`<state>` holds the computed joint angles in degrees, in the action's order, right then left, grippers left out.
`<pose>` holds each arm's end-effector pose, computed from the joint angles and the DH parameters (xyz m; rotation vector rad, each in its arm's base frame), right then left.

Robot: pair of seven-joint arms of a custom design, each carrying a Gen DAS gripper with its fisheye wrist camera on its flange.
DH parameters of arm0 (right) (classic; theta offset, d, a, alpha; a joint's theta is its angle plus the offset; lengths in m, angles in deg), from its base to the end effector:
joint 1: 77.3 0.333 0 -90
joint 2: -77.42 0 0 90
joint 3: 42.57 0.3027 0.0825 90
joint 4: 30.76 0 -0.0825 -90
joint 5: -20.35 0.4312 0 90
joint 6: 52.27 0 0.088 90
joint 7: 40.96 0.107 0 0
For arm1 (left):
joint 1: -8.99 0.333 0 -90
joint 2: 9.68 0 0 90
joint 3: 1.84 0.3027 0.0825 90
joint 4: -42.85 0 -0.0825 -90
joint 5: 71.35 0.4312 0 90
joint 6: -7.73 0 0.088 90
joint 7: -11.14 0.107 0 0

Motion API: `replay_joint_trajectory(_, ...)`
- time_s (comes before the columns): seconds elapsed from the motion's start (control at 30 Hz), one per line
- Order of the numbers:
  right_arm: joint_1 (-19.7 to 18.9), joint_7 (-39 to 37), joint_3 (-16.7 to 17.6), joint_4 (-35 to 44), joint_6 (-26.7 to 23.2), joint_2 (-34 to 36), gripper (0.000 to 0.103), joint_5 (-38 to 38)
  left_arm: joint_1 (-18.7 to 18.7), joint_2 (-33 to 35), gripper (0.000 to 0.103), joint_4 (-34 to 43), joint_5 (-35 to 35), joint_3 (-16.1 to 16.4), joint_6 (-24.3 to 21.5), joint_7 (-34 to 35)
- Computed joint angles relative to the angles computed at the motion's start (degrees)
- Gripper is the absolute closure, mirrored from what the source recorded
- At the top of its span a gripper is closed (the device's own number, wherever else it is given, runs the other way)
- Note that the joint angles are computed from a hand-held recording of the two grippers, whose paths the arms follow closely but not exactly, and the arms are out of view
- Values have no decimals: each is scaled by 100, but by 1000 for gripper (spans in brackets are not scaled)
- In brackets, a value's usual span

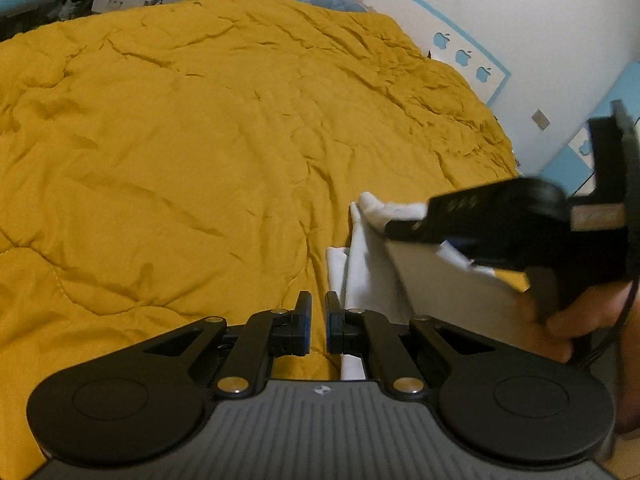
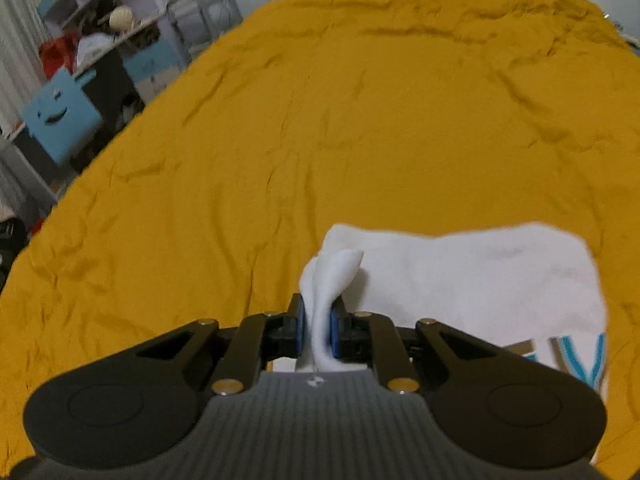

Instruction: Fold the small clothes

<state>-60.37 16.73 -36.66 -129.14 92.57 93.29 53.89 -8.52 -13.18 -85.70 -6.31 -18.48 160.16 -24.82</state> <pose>0.6667 0.2680 0.4516 -2.1352 1.1850 -0.1030 0.4670 -0.3488 0.3901 -2.3203 1.1086 -1.0349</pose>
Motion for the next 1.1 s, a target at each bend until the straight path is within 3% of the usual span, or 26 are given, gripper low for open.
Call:
replay_joint_trajectory(0.1,12,-45,13,74,-222,66,92,-80,-16,-79,98,-36,-68,-16,-8,17)
replay_joint_trajectory(0.23,-111,-322,63,49,-588,-141,78,217,-16,-305,97,-154,-214,-47,57,-4)
replay_joint_trajectory(0.43,-311,-1517,-1,-799,-1012,-1313,78,1285,27,-890,81,-423,91,-312,173,-598)
replay_joint_trajectory(0.53,-351,-2079,-240,-1365,-1204,-1983,78,1864,56,-1159,66,-595,228,-449,322,-1090)
replay_joint_trajectory(0.57,-361,-2229,-322,-1538,-1210,-2177,78,1987,70,-1238,57,-657,274,-502,365,-1297)
replay_joint_trajectory(0.7,-419,-2661,-599,-2080,-1133,-2688,75,2194,113,-1464,53,-891,455,-686,504,-2023)
replay_joint_trajectory(0.8,-542,-2846,-800,-2493,-1179,-2960,75,2147,165,-1502,42,-986,677,-796,614,-2641)
replay_joint_trajectory(0.97,-807,-3308,-1021,-3220,-954,-3300,71,1936,107,-1187,41,-1001,698,-811,715,-3134)
replay_joint_trajectory(1.1,-979,-3925,-1149,-3805,-564,-3498,67,1805,94,-803,41,-899,1163,-763,732,-3970)
